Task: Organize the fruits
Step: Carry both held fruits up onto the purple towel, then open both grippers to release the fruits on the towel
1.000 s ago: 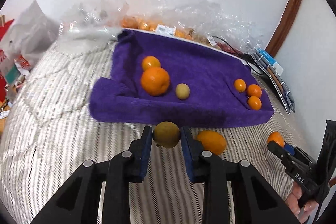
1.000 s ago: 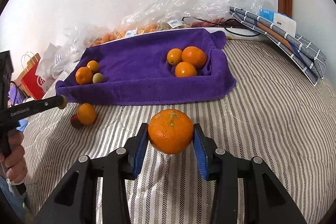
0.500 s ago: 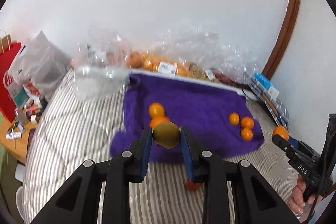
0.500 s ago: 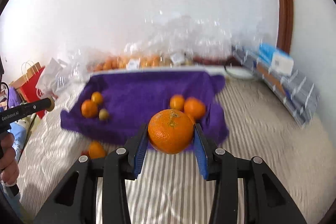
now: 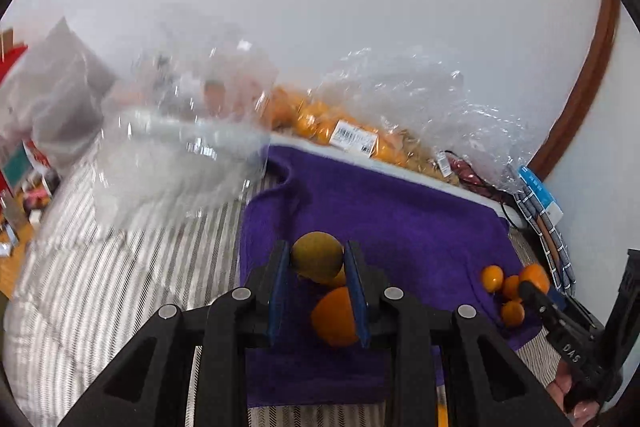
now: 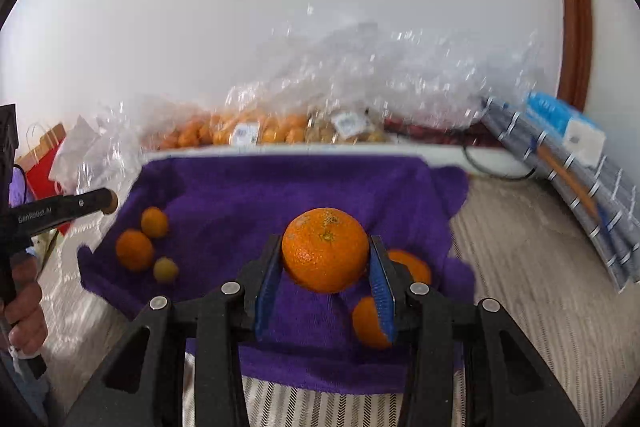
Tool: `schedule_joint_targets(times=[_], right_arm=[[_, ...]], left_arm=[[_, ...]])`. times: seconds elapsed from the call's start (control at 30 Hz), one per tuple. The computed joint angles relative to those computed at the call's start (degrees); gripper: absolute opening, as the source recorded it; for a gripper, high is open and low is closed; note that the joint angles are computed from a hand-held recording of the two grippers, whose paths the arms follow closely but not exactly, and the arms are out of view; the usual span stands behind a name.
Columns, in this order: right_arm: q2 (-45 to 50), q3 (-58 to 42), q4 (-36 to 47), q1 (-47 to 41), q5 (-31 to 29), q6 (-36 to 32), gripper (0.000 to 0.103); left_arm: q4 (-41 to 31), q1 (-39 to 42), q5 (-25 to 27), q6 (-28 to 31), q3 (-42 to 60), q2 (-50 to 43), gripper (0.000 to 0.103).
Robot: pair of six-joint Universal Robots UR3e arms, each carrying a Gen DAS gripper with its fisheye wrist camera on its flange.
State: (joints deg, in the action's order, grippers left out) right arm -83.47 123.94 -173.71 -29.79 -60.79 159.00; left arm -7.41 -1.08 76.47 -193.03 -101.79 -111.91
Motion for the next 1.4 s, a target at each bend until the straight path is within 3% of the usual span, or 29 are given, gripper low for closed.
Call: schedule_joint_targets(times=[0.17, 0.47, 0.93, 1.17, 1.4], right_arm=[[2.58, -1.67, 1.88, 2.24, -2.24, -1.69, 0.042], [5.14, -1.33, -2.18, 6.19, -8.40, -2.45, 0.042], [5.51, -1.20, -1.31, 5.24, -7.29, -2.39, 0.042], [4.21, 1.34, -4.75, 4.45, -6.38, -2.16, 0.057], [2.24, 4.29, -8.33, 2.17, -3.51, -0.53, 0.057]], left_arm=[[-1.00, -0.44, 0.09, -0.61, 1.56, -2.74, 0.027], [1.74, -3.92, 6.70, 1.38, 2.98, -5.45, 0.027], [2.27, -6.05, 11.00, 0.52, 3.26, -5.68, 0.027], [3.76, -6.06, 10.95, 0.75, 2.43, -5.75, 0.027], [7.39, -5.66, 10.40, 1.07, -0.07, -3.96, 0.049]])
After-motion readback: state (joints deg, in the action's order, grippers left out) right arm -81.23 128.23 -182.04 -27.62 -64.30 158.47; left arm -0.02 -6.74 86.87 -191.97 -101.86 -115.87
